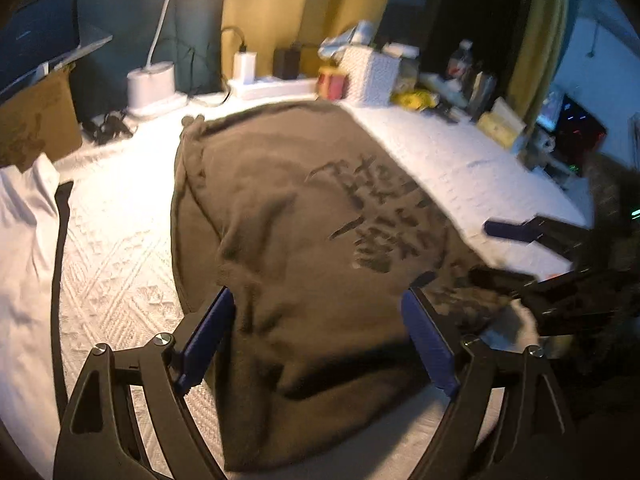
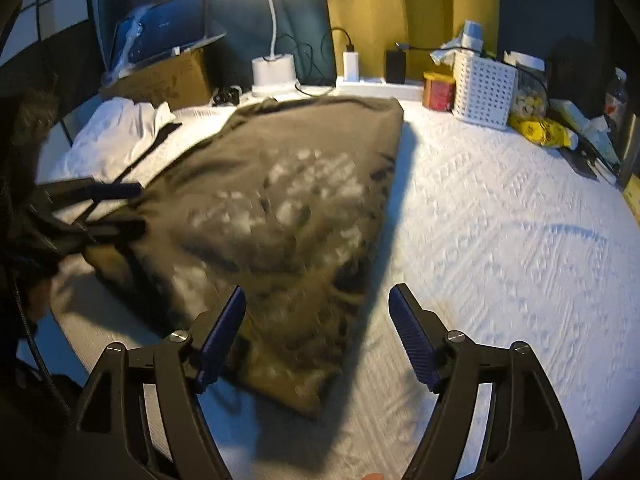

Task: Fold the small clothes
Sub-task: 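Press the folded shirt strip flat with both open tools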

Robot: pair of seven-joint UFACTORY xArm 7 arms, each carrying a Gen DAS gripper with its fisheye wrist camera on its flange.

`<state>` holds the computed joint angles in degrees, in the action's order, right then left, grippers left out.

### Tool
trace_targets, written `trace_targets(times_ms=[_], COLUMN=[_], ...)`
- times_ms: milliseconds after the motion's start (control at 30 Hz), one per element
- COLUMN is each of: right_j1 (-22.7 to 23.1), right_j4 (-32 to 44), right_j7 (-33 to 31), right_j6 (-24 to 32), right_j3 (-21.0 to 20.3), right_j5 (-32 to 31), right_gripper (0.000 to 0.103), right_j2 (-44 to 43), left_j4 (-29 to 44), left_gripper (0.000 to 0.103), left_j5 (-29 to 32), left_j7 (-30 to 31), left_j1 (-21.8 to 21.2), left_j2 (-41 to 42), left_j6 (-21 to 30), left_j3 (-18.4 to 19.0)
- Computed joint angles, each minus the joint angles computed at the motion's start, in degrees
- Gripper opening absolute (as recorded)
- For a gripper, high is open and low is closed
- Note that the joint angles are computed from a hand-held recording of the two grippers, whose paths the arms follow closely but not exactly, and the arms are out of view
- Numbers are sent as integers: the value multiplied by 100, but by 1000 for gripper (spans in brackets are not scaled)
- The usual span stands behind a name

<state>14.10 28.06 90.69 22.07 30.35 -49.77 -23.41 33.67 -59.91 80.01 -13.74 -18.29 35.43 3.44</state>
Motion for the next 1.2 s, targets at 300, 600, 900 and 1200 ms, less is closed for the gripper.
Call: trace_targets(times_ms=[300, 600, 900, 1200], right_j1=[269, 876, 948, 564], right_j4=[715, 573, 55, -378], right_j7=[-267, 93, 1074, 1269], right_j6=[460, 582, 293, -127], right_j3=[-176, -610, -546, -40], right_j5=[-488, -635, -839, -652], right_gripper=[77, 77, 77, 28], right_j2=[1047, 1010, 474, -114], left_j4=[-235, -499, -694, -1020], left_gripper=[85, 86, 86, 86], left_j5=[457, 660, 760, 579], left_j7=[-163, 3, -106, -102], left_j1=[48, -117, -273, -378], left_j2=[-45, -295, -517, -928], left_j6=[-96, -276, -430, -390], left_j3=[-62, 77, 164, 369])
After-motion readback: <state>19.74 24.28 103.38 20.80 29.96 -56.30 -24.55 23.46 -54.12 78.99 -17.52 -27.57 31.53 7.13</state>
